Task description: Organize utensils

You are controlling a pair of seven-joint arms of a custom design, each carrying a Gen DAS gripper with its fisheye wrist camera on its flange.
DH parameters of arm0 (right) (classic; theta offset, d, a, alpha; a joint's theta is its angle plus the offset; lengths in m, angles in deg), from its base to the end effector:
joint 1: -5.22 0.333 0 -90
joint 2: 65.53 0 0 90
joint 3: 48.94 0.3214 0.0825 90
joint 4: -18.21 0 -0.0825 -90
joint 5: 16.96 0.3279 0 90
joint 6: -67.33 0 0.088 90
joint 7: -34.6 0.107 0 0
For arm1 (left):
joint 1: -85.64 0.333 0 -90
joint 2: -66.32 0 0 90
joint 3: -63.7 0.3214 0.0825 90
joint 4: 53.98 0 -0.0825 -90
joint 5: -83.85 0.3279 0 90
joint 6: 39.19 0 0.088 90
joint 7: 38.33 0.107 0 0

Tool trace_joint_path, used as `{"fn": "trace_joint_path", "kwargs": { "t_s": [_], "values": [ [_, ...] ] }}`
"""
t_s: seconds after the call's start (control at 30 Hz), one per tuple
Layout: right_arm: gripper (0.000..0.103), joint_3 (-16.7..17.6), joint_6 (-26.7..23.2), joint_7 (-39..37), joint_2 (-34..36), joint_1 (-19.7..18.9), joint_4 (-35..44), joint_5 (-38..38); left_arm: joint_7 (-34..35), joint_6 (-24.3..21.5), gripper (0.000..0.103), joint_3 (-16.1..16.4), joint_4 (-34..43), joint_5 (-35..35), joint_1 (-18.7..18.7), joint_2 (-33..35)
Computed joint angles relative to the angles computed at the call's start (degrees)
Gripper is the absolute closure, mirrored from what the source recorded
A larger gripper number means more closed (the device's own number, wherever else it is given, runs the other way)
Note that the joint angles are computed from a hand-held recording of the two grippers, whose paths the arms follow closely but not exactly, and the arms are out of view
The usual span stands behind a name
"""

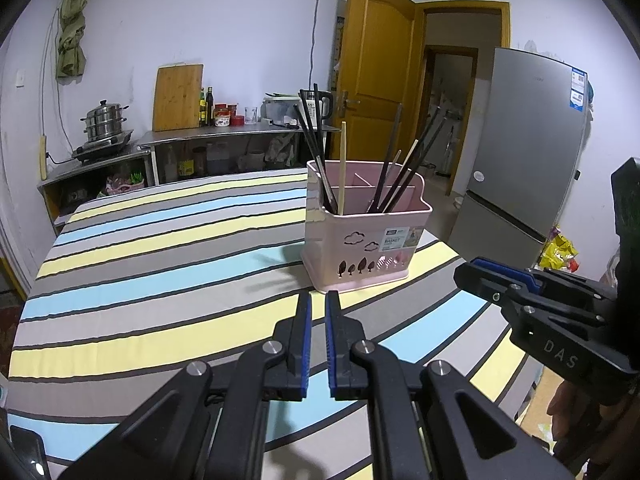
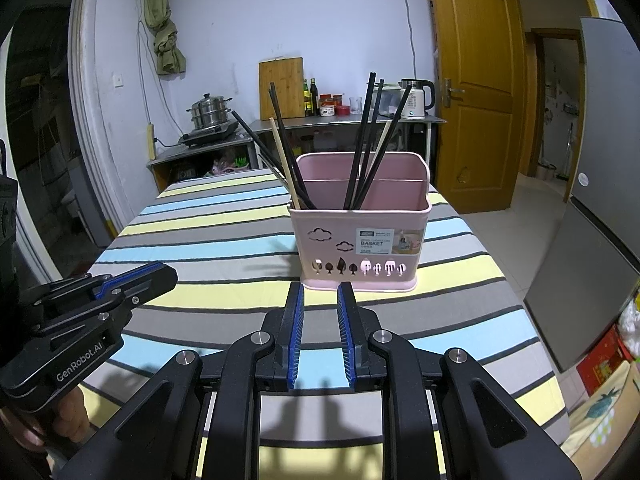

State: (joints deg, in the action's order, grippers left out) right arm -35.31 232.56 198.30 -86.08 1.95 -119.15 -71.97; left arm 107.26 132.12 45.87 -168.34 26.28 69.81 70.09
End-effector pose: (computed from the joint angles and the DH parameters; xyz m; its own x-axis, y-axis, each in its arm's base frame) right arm 0.4070 0.1350 0.5528 -0.1973 -0.9771 -0.0794 -0.5324 0.1748 -0.8282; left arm 0.4966 -0.2533 0.5443 -0.6241 -0.7731 0.1134 -0.4769 0.2620 -0.8390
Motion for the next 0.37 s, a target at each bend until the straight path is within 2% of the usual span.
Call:
{"fn": "trace_joint_path", "kwargs": {
  "t_s": [0.37],
  "values": [
    [0.085, -0.2, -0.34, -0.34, 0.12, 0.41, 0.2, 0.32, -1.0, -1.32, 0.096, 0.14, 0.0, 0.86, 0.14, 0.12]
  ]
}}
